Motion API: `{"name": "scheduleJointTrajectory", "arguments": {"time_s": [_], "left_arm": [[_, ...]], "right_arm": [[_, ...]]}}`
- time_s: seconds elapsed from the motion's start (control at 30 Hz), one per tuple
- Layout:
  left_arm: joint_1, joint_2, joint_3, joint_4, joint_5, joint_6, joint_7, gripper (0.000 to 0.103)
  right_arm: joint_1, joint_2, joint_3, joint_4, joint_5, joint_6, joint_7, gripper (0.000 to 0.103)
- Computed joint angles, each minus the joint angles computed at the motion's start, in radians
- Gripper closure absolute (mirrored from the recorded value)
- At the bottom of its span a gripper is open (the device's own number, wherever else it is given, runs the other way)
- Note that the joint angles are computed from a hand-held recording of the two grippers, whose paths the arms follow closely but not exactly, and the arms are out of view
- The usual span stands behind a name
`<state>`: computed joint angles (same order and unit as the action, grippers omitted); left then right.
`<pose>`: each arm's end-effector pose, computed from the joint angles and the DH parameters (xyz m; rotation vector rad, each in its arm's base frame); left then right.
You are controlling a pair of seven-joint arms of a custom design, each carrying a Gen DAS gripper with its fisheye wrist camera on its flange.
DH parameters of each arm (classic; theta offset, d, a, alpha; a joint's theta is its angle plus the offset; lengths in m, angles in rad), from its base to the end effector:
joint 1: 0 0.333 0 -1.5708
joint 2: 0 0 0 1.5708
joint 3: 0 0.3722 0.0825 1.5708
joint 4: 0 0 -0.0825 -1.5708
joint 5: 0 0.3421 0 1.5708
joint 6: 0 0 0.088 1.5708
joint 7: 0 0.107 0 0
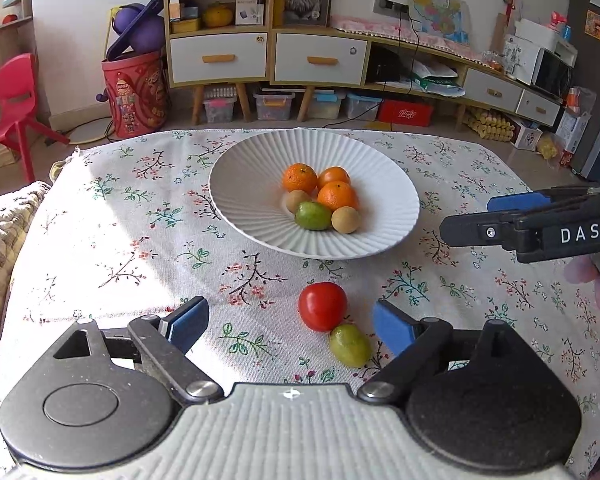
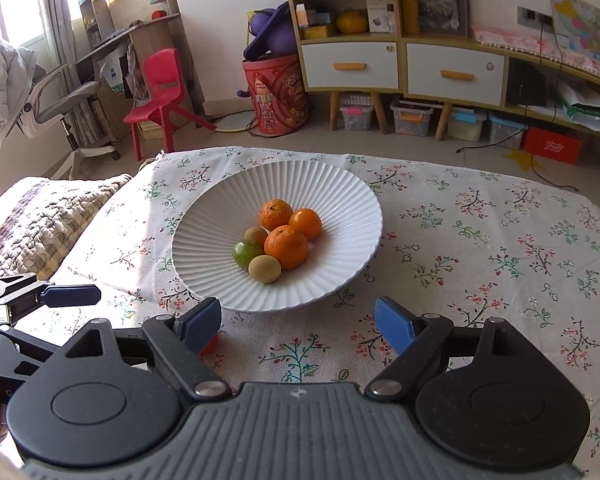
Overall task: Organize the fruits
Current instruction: 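Move both grippers back toward the red tomato and remaining lime, then grasp the remaining green lime with the right gripper while the left gripper grasps the red tomato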
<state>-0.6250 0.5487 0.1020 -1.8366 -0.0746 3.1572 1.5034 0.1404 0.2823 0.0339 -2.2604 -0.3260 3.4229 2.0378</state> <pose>0.5998 -0.3543 0.4017 -1.4226 2.1863 -0.9290 0.5627 0.1345 0.4281 -1.6936 1.6000 -0.5350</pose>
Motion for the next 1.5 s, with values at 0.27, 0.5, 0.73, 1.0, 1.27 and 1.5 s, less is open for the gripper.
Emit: {"name": "scheduleJointTrajectory", "arguments": {"time_s": [0.27,0.5,0.73,1.0,1.27,1.5], "left_arm": [[-0.012,-0.026,0.005,-0.059,-0.001,0.019,0.012,0.018],[-0.05,-0.038,0.053,-0.095,-0.007,0.037,0.018,0.014],[-0.035,-0.046,0.036,-0.126,-0.02,0.035,0.047,0.014],[-0.038,-0.043,0.054,-0.127,-0.007,-0.013,0.025,0.014],[-0.017,-0.05,0.061,-0.14,0.03,-0.026,-0.027,0.015],[-0.04,-0.052,0.112,-0.15,0.065,-0.017,-0.054,0.015]], "right_arm": [[0.066,-0.025,-0.063,-0.05,0.047,0.007,-0.044,0.013],[0.144,-0.04,-0.125,-0.093,0.126,0.008,-0.119,0.008],[0.228,-0.034,-0.18,-0.111,0.227,-0.002,-0.201,0.006],[0.252,-0.018,-0.18,-0.094,0.238,-0.038,-0.235,0.006],[0.114,0.004,-0.018,-0.044,0.139,-0.092,-0.188,0.011],[-0.044,0.04,0.17,0.017,0.054,-0.155,-0.147,0.037]]}}
